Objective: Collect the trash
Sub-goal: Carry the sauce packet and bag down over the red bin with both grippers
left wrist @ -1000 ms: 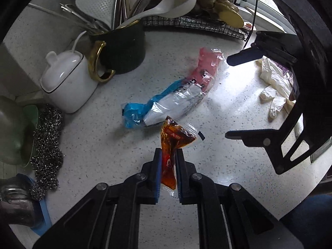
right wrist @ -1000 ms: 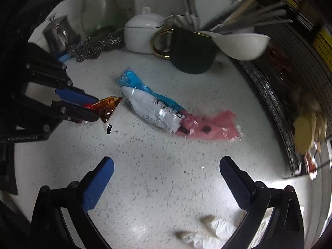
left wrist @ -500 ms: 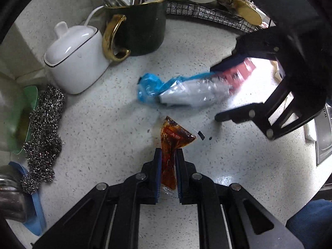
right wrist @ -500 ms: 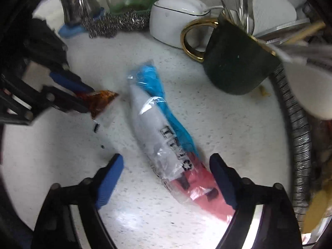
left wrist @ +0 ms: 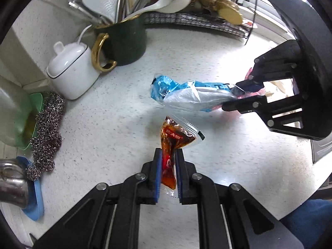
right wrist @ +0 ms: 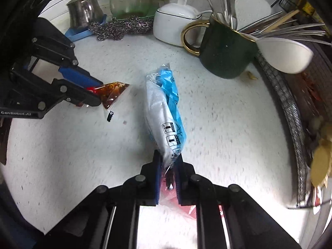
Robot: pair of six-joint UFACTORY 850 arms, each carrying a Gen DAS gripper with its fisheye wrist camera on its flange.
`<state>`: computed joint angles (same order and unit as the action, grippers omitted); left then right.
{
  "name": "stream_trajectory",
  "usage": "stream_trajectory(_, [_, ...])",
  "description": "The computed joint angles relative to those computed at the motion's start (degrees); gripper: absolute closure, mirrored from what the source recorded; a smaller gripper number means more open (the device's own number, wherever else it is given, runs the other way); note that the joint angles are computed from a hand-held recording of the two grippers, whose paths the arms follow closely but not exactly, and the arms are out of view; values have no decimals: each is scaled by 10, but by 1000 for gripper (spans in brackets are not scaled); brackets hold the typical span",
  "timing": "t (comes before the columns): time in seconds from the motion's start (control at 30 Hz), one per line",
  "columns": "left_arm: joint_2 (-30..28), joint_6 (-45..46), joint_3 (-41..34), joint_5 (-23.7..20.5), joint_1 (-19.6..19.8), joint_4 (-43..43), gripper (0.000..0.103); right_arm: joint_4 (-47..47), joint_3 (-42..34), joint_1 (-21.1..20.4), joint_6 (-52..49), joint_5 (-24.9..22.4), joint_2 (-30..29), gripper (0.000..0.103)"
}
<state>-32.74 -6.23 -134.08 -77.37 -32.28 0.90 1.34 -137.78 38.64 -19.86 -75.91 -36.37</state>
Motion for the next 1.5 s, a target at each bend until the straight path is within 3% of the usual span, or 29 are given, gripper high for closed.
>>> stream_trajectory(0.2, [-10,-3,-43,-17,-23,15,92,-11,111,4,12,43,89,93])
stream_trajectory(0.3, [-31,-2,-89,-30,-43,27,92,-19,199,1,13,63,163,93])
stream_trajectory(0.4, [-23,6,-91,-27,-56,35,92,-34,235,-3,20,73,201,93])
stream_trajectory(0.53, [-64,4,-177,-52,-90,53,92,-54,288,1,54,84,263,93])
stream_trajectory(0.63, [-50,-10,-170,-42,-119,68,92,-72,335,12,79,99,310,93])
stream_trajectory(0.87, [-68,-33,-233,-82,-198,101,92,-106,429,42,151,106,434,93])
stream_trajectory(0.97, [-47,-57,-200,-73,-233,114,92,-127,463,63,185,104,476,93])
stream_trajectory(1.2, [-26,-109,-162,-74,-318,140,92,-192,535,142,303,57,576,93])
stream_trajectory(1.4, [14,-164,-74,-44,-377,144,92,-265,588,257,449,-16,646,93])
stream_trajectory(1.5, [21,-175,-53,-35,-402,144,92,-302,607,335,535,-69,671,93])
